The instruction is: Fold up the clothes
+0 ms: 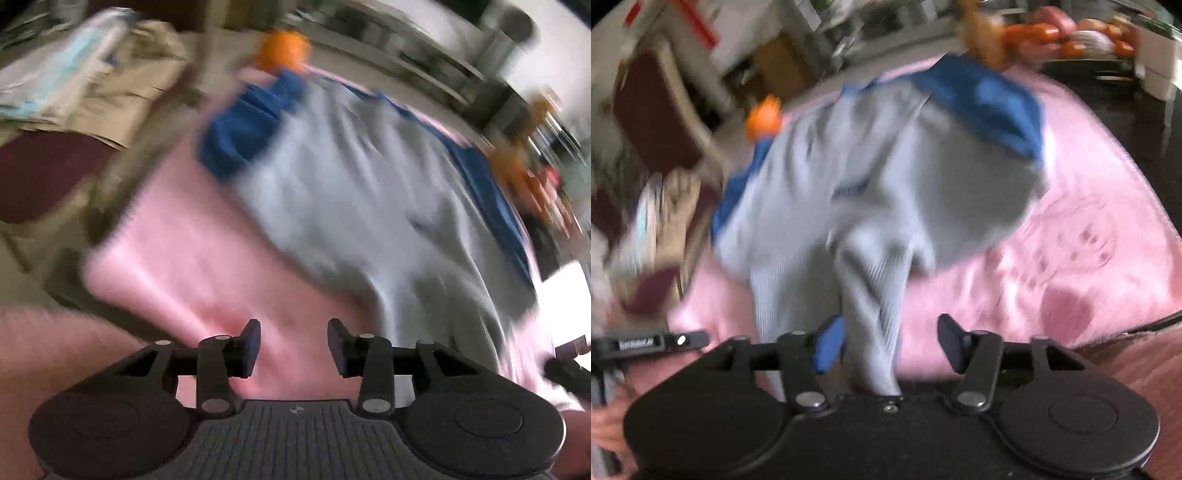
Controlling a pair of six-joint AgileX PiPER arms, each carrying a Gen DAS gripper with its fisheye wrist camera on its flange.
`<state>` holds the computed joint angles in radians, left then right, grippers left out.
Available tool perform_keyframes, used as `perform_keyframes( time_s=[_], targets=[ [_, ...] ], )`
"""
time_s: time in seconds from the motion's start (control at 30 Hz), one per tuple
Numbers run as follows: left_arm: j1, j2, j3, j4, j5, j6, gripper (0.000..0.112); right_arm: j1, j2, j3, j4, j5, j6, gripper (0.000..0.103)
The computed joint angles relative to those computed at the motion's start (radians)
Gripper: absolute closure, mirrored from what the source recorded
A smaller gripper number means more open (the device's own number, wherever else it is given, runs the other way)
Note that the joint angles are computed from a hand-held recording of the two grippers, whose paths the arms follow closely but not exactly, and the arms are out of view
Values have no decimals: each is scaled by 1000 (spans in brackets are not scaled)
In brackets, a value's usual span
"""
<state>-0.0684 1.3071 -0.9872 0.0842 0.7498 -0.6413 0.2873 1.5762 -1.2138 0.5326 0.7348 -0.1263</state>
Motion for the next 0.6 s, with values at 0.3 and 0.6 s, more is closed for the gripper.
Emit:
perform_keyframes(
  time_s=[0.3,0.6],
  targets=[
    [210,332,-298,-159,57,-29,68,-234,262,-331,200,54,159,46],
    [226,327,-130,-241,-167,9,65,-201,500,-480,32,56,336,47]
  ],
)
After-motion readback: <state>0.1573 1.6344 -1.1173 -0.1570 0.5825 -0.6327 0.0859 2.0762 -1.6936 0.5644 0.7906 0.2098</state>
